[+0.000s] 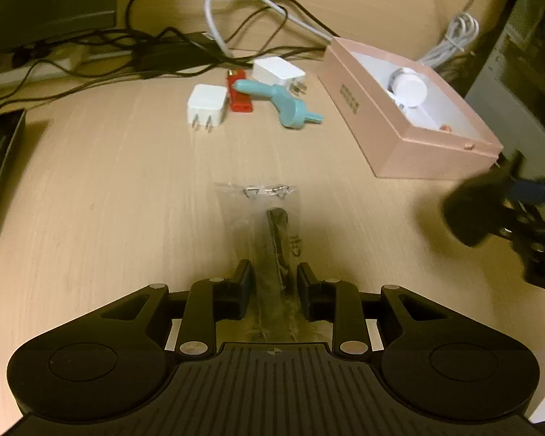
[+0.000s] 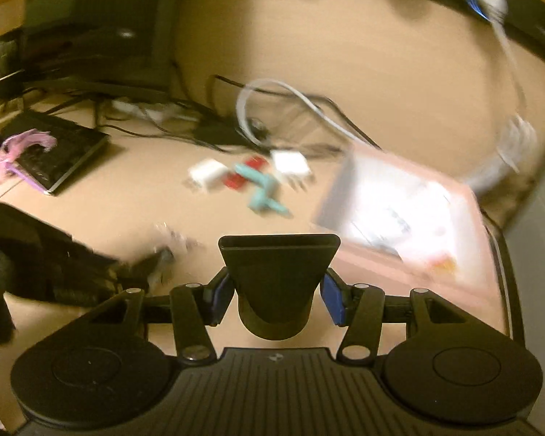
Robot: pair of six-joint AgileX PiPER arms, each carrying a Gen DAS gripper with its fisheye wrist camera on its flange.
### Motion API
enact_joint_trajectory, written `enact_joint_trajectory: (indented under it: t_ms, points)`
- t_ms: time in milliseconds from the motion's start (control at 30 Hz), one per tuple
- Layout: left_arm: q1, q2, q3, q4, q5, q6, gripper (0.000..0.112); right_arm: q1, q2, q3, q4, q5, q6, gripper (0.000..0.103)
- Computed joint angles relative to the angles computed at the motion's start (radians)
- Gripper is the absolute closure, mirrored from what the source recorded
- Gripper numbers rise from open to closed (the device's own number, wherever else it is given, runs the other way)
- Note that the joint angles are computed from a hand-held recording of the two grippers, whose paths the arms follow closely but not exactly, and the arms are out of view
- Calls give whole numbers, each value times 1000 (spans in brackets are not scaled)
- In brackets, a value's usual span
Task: Organize rigid objects
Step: 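Carry the bag toward the pink box with the left tool while the right tool holds the adapter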
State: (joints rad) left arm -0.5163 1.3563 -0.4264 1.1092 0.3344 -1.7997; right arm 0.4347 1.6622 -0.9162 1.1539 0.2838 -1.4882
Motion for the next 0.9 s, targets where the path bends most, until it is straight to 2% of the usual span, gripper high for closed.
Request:
enact_joint_trajectory:
  t_ms: [100, 233, 333, 500, 600, 767, 900]
  points:
    - [-9, 10, -14, -31, 17, 5, 88, -41, -44, 67, 19, -33, 25, 51]
    - [-23, 3, 11, 125, -38, -145, 89, -106, -104, 145, 114, -67, -65, 51]
    - [-88, -18, 10, 175, -51, -152, 89, -137, -133, 178, 153, -93, -111, 51]
    - [-130, -22, -57, 53, -105, 45, 89, -198, -180, 212, 103, -99, -88, 51]
    - [-89, -37, -113, -155, -162, 280, 89, -215, -188, 213, 86, -105, -72, 51]
    - [-11, -26, -271, -377, -148, 597, 89, -236, -225, 231, 167, -113, -180, 51]
    - [81, 64, -436, -400, -147, 692, 89, -250, -237, 233, 222, -94, -236, 51]
